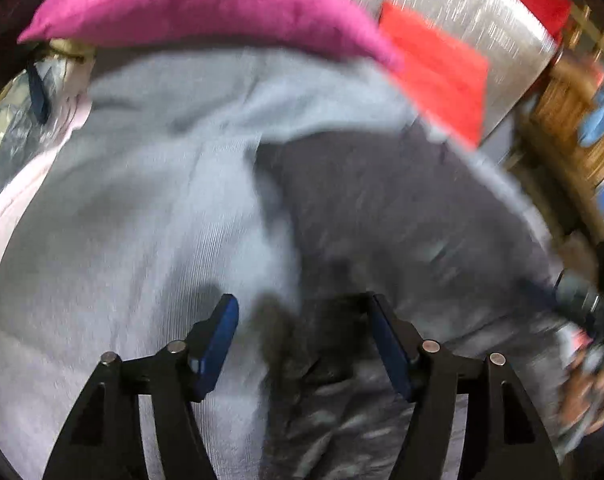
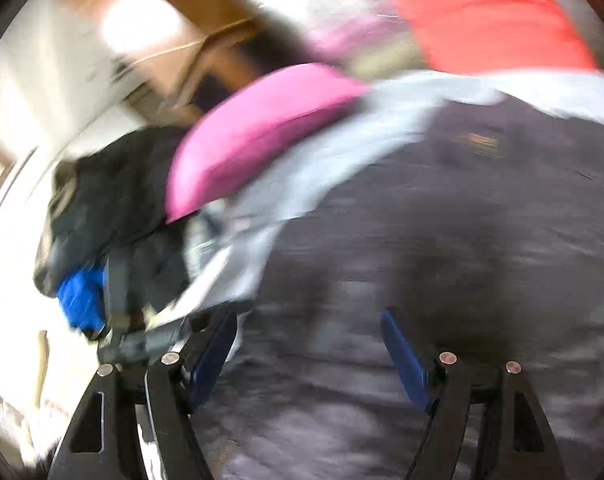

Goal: Fold large clothes

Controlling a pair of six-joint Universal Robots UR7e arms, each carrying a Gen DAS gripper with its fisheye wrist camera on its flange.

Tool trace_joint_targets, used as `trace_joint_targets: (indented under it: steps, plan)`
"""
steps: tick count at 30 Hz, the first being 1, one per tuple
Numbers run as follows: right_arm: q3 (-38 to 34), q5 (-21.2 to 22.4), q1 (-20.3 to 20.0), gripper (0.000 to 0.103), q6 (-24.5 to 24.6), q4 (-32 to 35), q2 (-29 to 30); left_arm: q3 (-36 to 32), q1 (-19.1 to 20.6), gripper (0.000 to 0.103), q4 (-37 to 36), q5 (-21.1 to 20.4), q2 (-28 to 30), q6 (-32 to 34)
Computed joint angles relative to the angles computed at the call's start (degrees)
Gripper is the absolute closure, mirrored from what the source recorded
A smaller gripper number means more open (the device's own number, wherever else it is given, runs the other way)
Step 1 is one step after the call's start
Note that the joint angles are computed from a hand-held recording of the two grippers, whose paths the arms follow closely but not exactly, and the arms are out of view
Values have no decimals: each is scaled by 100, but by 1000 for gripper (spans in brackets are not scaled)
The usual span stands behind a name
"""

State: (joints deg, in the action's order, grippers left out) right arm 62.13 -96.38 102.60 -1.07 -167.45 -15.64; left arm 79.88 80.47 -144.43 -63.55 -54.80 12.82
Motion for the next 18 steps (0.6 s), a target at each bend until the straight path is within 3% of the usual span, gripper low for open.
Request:
trace_joint_targets:
  steps: [2,3,5,8,12,18]
  plan:
    - [95,-492,-169,27,390,281,-81,89,-1,40,-200,53,27,-41]
    - [192,-393,-226,31,441,248,-134,73,-24,40,-156,102,24,-165]
    - [348,-530,-154,29,453,115,-294,94,-79,41,-103,62,-91,-493]
    - [897,-367,13,29,182,-383,-721,469,-146,37,-373,-42,-474,-609]
    - [2478,-530,71,21,-29,-1501,-1603,1445,-143,27,-671,-109,-1301,-614]
    - [5206,-1773,2,19,272,-2905,-3036,3106,-4,22,-924,-175,-2765,-884]
